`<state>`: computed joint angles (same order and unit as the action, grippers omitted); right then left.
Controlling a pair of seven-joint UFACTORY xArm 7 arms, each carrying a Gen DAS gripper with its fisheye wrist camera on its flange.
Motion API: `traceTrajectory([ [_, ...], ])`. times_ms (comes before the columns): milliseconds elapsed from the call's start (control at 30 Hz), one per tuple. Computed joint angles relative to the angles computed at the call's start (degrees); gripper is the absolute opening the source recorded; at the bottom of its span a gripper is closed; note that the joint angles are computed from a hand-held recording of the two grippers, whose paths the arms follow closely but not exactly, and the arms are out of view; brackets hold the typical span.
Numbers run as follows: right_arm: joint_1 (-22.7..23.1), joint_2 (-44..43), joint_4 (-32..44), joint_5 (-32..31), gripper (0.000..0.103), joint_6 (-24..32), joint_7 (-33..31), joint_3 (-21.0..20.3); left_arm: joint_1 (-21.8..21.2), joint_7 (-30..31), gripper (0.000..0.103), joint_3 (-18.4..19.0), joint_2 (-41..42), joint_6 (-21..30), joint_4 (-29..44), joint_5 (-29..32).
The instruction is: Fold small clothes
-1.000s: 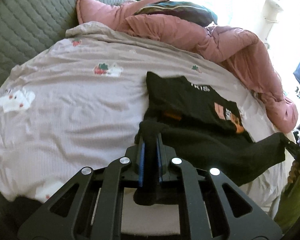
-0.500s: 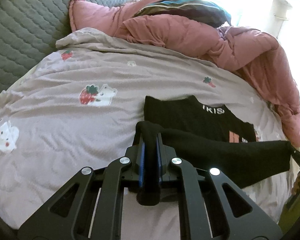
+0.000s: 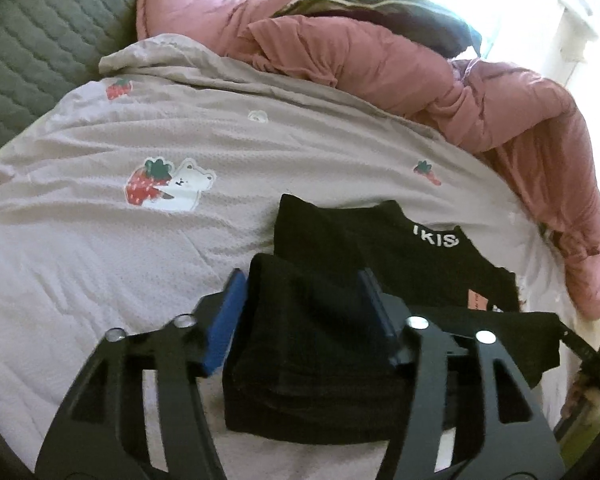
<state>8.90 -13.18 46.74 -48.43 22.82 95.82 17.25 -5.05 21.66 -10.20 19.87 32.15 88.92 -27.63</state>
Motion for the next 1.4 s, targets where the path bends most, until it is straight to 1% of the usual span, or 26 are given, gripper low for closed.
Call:
traceTrajectory([
  [33, -0.13, -0.35, 0.02, -0.94, 0.043, 1.07, 1.14, 0.72, 0.41, 0.94, 0.051, -0.36, -0.69, -0.92, -1.21, -0.94],
  [67, -0.23, -0.95, 0.13, -2.10, 0.050, 3.24, 2.81, 1.72, 0.68, 1.74, 0.054, -0.55, -1.37, -1.72, -2.31, -1.67],
  [100, -0.14, -1.33, 0.22, -2.83, 0.052, 4.69, 3.85, 2.17, 0.85, 2.46, 0.058, -0.59, -2.38, -2.98, -3.86, -2.33],
  [167, 0.39, -3.10, -0.60, -3.84, 0.052, 5.67, 5.54, 2.58, 1.31, 3.46, 0.059, -0.63, -4.03, -3.94, -5.94, -3.92],
  [267, 1.10, -5.19, -1.46, -3.90, 0.052, 6.81, 6.80, 3.61, 2.60, 7.44, 0.059, -1.15, -6.75, -3.48, -8.42, -9.51],
  [300, 1.20, -5.33, -1.37, -3.76, 0.052, 7.04, 6.72, 3.86, 3.08, 9.53, 0.061, -1.30, -8.02, -3.30, -9.55, -12.10],
  [333, 1.52, -5.78, -1.52, -3.66, 0.053, 7.22, 6.97, 4.36, 3.03, 10.86, 0.064, -1.01, -8.88, -3.22, -10.37, -13.61],
  [433, 2.36, -6.08, -1.64, -2.96, 0.056, 6.56, 6.62, 5.27, 2.29, 13.55, 0.065, 0.51, -11.79, -2.66, -13.53, -15.64],
  [500, 2.83, -5.73, -1.35, -2.63, 0.056, 6.66, 6.21, 5.98, 1.67, 14.63, 0.065, 1.56, -13.25, -2.05, -15.50, -16.27],
  [567, 3.60, -5.19, -1.42, -1.88, 0.056, 6.04, 6.01, 6.30, 1.00, 15.50, 0.066, 2.50, -14.32, -1.46, -17.18, -16.36],
  [633, 4.23, -4.48, -1.39, -1.25, 0.056, 5.67, 5.75, 6.48, 0.53, 16.69, 0.073, 3.25, -15.30, -0.52, -19.03, -16.59],
  [700, 4.47, -3.77, -1.39, -1.42, 0.056, 5.08, 6.36, 6.58, 0.12, 17.94, 0.073, 3.87, -15.64, 0.17, -20.40, -16.50],
  [767, 4.38, -3.11, -1.54, -2.03, 0.056, 4.52, 7.91, 6.56, -0.52, 17.28, 0.073, 4.23, -15.37, -0.59, -21.09, -14.91],
  [833, 4.23, -2.52, -1.66, -2.51, 0.056, 4.23, 9.62, 6.19, -0.73, 16.05, 0.073, 4.43, -14.47, -0.22, -20.75, -13.86],
  [933, 4.03, -2.55, -2.14, -3.20, 0.057, 4.64, 13.19, 5.76, -1.08, 14.83, 0.073, 4.35, -13.95, -1.69, -20.73, -11.79],
  [967, 3.98, -2.81, -2.42, -3.60, 0.058, 4.69, 14.44, 5.74, -1.13, 14.30, 0.073, 4.30, -13.60, -1.93, -20.35, -11.22],
  [1033, 4.06, -3.48, -2.86, -3.55, 0.066, 6.14, 15.97, 5.83, -1.11, 13.77, 0.073, 4.07, -13.21, -2.32, -19.95, -10.83],
  [1100, 4.17, -4.21, -3.19, -3.64, 0.068, 8.33, 17.65, 6.20, -1.11, 13.46, 0.073, 3.83, -12.61, -2.46, -19.23, -10.22],
  [1200, 3.85, -4.75, -4.32, -4.70, 0.068, 6.02, 18.84, 5.36, -1.03, 12.12, 0.073, 3.51, -11.31, -2.07, -17.73, -9.15],
  [1300, 3.33, -4.05, -4.21, -5.28, 0.068, 4.44, 18.21, 4.85, -0.92, 11.12, 0.073, 2.98, -10.04, -1.56, -15.98, -8.73],
  [1400, 2.74, -3.33, -4.03, -5.88, 0.067, 2.76, 18.28, 4.39, -0.58, 11.19, 0.071, 2.20, -9.02, -0.04, -14.08, -9.53],
])
